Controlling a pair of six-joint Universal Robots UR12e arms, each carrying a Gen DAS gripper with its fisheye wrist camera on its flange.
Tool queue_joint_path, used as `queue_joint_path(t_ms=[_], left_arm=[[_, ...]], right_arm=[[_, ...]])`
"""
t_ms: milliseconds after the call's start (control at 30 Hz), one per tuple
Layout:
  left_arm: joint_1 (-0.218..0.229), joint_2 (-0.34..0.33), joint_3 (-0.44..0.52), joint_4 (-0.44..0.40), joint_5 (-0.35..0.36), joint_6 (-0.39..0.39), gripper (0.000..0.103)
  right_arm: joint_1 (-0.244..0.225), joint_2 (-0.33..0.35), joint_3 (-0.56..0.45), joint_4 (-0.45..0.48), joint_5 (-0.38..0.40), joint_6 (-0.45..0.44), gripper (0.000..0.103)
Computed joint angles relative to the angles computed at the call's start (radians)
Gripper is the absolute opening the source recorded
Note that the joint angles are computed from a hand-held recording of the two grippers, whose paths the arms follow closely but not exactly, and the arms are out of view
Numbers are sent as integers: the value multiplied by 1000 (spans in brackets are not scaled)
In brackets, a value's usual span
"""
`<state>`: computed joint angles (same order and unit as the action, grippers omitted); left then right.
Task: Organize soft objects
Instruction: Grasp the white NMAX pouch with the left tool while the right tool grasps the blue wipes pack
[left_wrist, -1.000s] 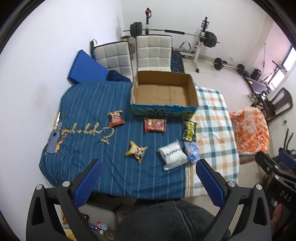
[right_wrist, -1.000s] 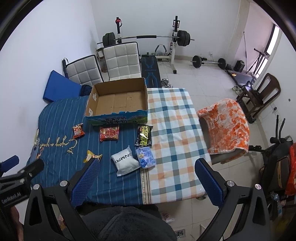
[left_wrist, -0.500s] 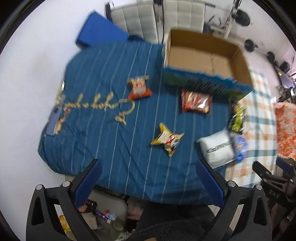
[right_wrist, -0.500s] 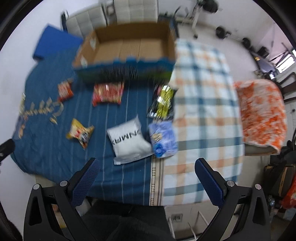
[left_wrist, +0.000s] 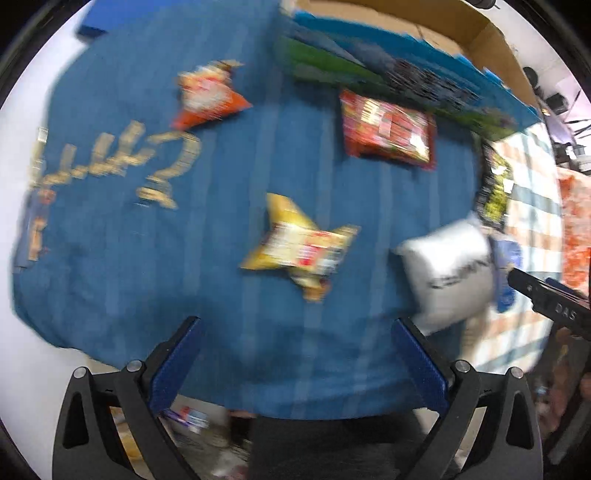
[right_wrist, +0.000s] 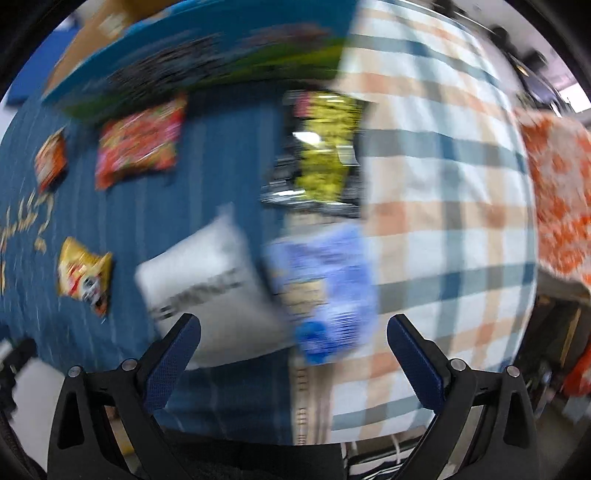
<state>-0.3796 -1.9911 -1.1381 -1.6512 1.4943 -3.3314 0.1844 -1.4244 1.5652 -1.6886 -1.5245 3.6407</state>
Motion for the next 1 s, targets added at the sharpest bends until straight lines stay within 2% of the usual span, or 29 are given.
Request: queue_joint_path(t_ms=[200,333,400,467,500,533,567,667,800,867,900,933,1000], left_arm=[[-50,-123,142,-119,-128,-17,103],[-65,-188,214,-189,-184,-88,103],[-70,-208,238,-207,-191,-120,103],[-77,-231,269,-232,-186,-151,103],[-81,-239,279,-241,-180,-159,103],[-88,-253,300,-256,-164,-166,103],[-91,-259,308,-261,-157,-166,103],[-109,-278,325,-269,-125,-167,103],[-135,-305,347,-272,-89,-168,103],[-149,-325,364,-278,-62,-169,103],[-154,-328,364,-271,-51,-171,101],[-161,-330,361,-252,-20,-168,92],[-169,-333,362,-234,14,-149,84]], right_arm=[[-63,-35,55,30,-9,53,102],[-117,-53,115,1,130,61,102],[-141,-54,144,-25,200,42,94],[-161,-50,168,-39,262,10,81],[-169,-50,179,-44,291,-3,78],[-175,-48,185,-41,304,-16,69],[-179,-50,192,-42,305,-24,63],[-197,-70,215,-54,312,-44,56],[-217,-110,243,-70,243,-18,56],[-232,-136,267,-83,209,37,58],[-242,-146,278,-88,215,62,62],[-257,-154,291,-84,229,80,66],[-285,-159,300,-38,283,50,66]])
